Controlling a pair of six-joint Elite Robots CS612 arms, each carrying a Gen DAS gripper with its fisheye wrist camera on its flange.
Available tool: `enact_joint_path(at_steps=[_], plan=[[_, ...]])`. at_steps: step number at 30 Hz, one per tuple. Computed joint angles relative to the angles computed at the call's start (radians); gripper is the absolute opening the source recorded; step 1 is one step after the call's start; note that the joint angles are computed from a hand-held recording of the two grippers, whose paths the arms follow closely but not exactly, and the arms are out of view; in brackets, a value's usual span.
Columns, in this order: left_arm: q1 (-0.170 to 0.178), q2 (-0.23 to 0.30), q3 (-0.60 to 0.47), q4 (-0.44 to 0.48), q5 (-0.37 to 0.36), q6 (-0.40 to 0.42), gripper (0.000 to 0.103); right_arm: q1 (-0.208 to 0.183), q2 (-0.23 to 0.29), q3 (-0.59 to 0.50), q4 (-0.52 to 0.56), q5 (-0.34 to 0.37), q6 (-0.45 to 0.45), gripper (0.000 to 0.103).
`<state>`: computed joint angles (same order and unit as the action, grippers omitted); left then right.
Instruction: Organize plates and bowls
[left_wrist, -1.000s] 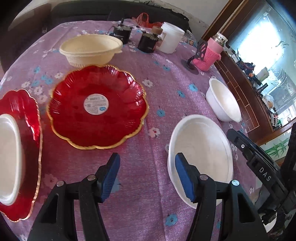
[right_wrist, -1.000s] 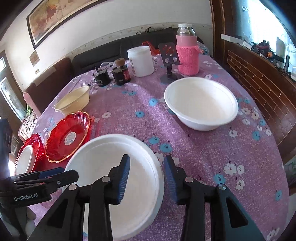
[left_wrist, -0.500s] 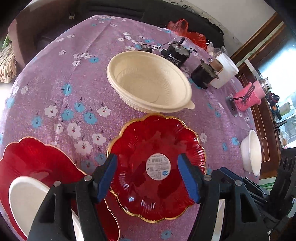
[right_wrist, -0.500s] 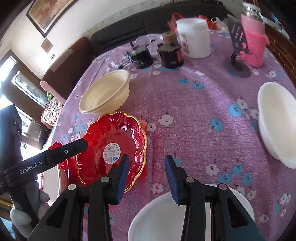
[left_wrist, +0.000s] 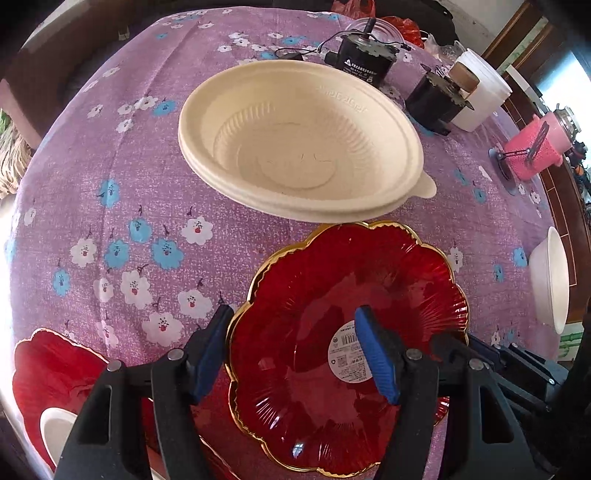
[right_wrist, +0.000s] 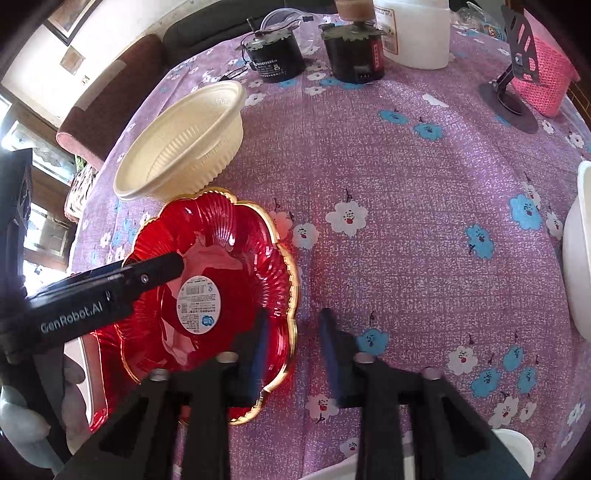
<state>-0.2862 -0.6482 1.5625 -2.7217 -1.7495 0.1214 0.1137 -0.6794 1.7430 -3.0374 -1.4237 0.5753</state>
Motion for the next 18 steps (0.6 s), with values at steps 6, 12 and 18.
enact_joint_path(at_steps=[6,12,18], plan=[[0.006,-0.019,0.036,-0.05,-0.029,-0.028,0.062,-0.002,-0.005,0.042,-0.116,-0.025,0.063,0.013],[0.02,-0.059,0.092,-0.135,-0.073,-0.031,0.062,0.001,-0.04,0.085,-0.178,-0.039,0.076,0.013],[0.045,-0.11,0.152,-0.224,-0.096,-0.031,0.062,0.012,-0.075,0.112,-0.207,-0.047,0.082,0.013]])
